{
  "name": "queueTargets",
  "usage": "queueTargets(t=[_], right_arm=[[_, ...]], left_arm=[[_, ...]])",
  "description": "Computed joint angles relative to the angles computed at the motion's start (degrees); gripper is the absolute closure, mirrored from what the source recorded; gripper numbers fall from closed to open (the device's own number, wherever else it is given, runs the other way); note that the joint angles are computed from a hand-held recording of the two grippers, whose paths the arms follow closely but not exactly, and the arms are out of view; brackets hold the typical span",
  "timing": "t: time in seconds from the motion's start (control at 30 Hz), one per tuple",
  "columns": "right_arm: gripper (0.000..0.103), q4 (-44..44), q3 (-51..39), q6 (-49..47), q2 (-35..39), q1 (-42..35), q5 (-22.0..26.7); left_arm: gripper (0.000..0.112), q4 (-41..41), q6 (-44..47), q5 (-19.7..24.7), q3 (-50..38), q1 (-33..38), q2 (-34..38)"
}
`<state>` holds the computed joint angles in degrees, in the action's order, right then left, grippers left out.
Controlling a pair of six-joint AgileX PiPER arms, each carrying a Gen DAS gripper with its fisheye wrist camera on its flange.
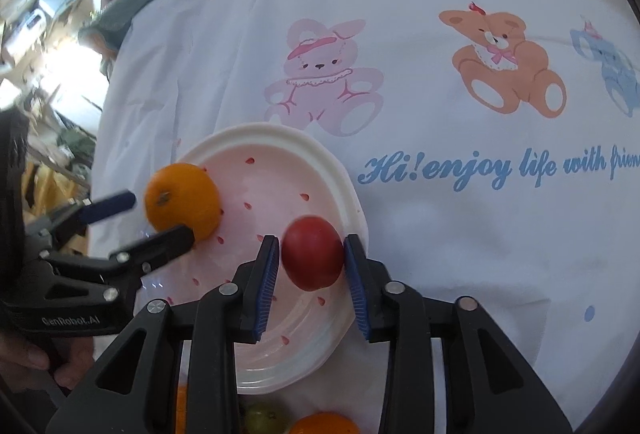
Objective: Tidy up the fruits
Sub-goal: 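Carry both fruits over the pink plate and open both tools to release, then move the left tool back to the fruit and grasp another large orange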
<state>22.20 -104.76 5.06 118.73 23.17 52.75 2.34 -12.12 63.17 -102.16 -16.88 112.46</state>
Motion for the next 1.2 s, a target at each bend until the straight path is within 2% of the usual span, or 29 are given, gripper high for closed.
queueTargets(t=[0.03,0.07,0.1,0.23,0.37,0.57,0.67,0.77,1.0,1.2], right_arm=[[0.047,1.5,0.4,-0.6,-0.4,-0.6,-0.5],[0.027,2.0,0.8,-0.8,-0.7,-0.7,-1.1],[0.018,1.8,1.4,-0.6,-1.6,-0.8,-2.4],[0.018,-2.0,1.5,-0.6,-3.6,0.2,-4.1],[0.018,-5.2,2.3,1.5,-5.8,1.1,-4.3],[0.018,-10.2,3.5,3.6,-9.5,2.8,-3.1],[0.018,-11.6,4.8,4.9,-12.4,3.2,-3.0],[0.018,-11.4,7.3,6.3,-15.7,3.2,-3.6],[0.018,-14.4,15.6,11.1,-24.0,4.6,-4.8],[0.018,-15.0,22.5,15.4,-31.2,5.7,-6.7]], left_arm=[[0.014,0.5,-0.3,-0.4,0.4,-0.2,-0.5],[0.014,1.0,-0.4,-0.8,0.6,-0.3,-0.8],[0.014,1.1,-0.3,-1.1,0.7,-0.4,-1.1],[0.014,1.6,0.0,-2.0,1.2,-0.8,-2.6],[0.014,1.7,-0.8,-3.9,4.0,-0.8,-5.8],[0.014,2.3,-2.0,-3.9,6.8,-1.2,-11.0],[0.014,4.8,-3.6,-4.4,7.9,-2.0,-13.9],[0.014,13.0,-8.3,-5.7,11.2,-5.1,-17.9],[0.014,7.0,-8.0,-3.8,15.1,-3.6,-24.5],[0.014,8.1,-9.6,-3.4,19.7,-5.3,-30.9]])
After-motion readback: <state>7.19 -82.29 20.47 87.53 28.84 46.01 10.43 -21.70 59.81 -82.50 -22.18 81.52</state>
